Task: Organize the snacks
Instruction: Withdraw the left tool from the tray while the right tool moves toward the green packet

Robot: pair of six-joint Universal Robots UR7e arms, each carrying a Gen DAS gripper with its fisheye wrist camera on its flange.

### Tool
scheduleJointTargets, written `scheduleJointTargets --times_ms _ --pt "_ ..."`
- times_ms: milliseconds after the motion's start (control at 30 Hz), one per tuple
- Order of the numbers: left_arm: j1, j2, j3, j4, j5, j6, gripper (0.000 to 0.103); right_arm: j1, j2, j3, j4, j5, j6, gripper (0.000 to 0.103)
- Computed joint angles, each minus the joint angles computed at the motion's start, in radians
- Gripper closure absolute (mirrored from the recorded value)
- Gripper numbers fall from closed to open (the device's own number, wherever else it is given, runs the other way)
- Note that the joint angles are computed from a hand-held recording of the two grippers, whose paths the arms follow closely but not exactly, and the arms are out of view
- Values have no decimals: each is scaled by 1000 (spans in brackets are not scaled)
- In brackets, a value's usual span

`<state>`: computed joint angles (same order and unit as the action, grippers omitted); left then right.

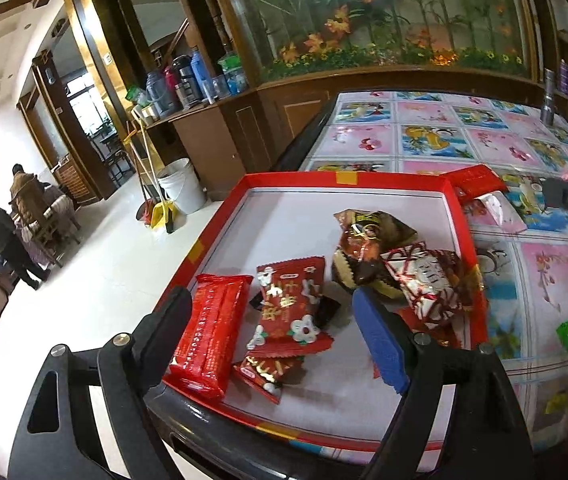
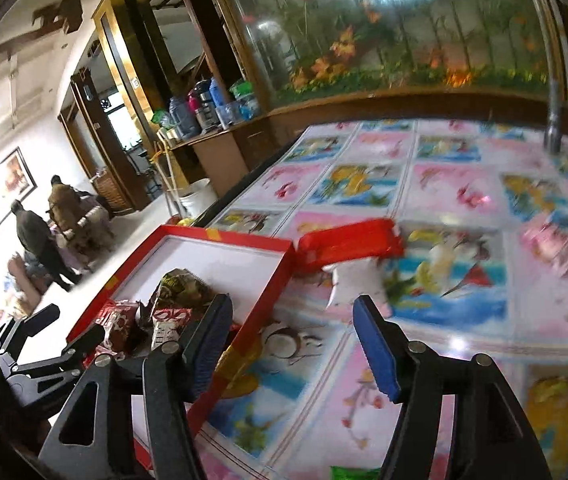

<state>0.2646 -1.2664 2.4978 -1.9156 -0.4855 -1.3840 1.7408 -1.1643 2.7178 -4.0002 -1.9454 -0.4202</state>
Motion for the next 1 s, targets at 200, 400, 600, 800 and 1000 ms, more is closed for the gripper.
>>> scheduleJointTargets --times_ms 200,400,600,800,1000 --pt "-6 11 -4 -10 -7 18 20 113 39 -43 -63 -242 -17 38" --pt "-11 19 -1 -25 -14 31 20 157 24 -61 -52 -347 -2 38" --pt "-12 17 4 -33 -20 37 20 195 60 -79 -98 -410 -41 38" --pt "-14 14 7 -36 -22 36 20 210 66 -84 -100 -428 -51 38" --pt "-20 17 12 -50 -24 50 20 219 71 -92 -102 -443 -56 37"
